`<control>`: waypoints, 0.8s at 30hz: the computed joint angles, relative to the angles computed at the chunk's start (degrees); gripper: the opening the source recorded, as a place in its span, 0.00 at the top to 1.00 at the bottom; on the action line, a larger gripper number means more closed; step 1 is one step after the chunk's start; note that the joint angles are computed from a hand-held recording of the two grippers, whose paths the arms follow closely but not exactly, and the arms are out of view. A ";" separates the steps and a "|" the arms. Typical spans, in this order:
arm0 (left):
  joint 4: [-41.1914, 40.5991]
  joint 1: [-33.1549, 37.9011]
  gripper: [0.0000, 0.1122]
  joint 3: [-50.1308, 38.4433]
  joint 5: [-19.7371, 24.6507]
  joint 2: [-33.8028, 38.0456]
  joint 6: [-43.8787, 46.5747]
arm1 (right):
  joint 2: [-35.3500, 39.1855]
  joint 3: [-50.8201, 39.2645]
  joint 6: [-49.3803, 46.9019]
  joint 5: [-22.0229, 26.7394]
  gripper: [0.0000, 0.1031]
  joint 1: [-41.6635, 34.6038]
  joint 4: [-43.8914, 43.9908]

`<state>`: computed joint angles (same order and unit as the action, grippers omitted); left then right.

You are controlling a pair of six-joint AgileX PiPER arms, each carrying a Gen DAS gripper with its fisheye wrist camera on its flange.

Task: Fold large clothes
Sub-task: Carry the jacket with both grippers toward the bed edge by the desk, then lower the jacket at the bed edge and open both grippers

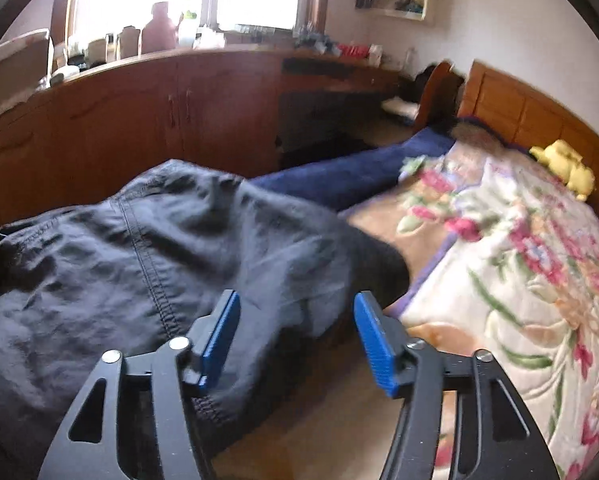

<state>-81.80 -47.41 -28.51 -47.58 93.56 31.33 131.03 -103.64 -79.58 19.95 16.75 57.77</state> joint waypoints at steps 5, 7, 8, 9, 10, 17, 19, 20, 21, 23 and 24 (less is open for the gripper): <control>-8.04 -7.17 0.28 -0.74 -8.25 -3.89 4.90 | -2.83 8.13 -17.39 11.54 0.31 -3.07 15.07; -10.85 -7.86 0.26 -2.74 -10.41 -4.73 8.76 | -1.81 7.74 -13.84 14.41 0.31 -2.31 11.49; -11.73 -8.99 0.26 -3.19 -11.58 -4.98 9.38 | -0.65 6.97 -12.63 15.32 0.31 -2.20 9.88; -11.82 -9.00 0.26 -3.74 -11.90 -5.49 10.28 | -0.43 8.14 -13.71 13.95 0.31 -1.57 10.19; -12.48 -9.38 0.24 -4.35 -12.42 -5.80 11.37 | -0.25 9.62 -15.67 11.00 0.32 -0.66 10.90; -16.28 -14.17 0.21 -9.27 -19.49 -4.62 16.02 | 3.58 7.45 -13.50 11.25 0.32 -2.02 10.00; -16.66 -15.14 0.21 -11.62 -19.60 -3.21 17.72 | -0.38 14.32 -21.93 10.80 0.31 -3.82 17.11; -16.67 -15.46 0.21 -13.05 -19.63 -2.06 18.62 | -1.76 16.46 -24.49 11.11 0.31 -4.80 18.81; -16.77 -15.85 0.21 -14.73 -19.49 -0.89 19.92 | -3.28 18.67 -27.40 11.49 0.31 -5.96 20.69; -16.57 -16.39 0.21 -18.17 -19.04 1.57 21.61 | -6.17 22.94 -33.48 12.83 0.31 -9.25 24.49; -16.22 -16.67 0.21 -19.79 -18.69 2.77 21.93 | -7.79 25.27 -35.97 13.25 0.31 -10.92 26.01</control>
<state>-98.02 -64.08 -48.30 -66.26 96.33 53.27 123.24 -78.38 -115.55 33.20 5.83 83.78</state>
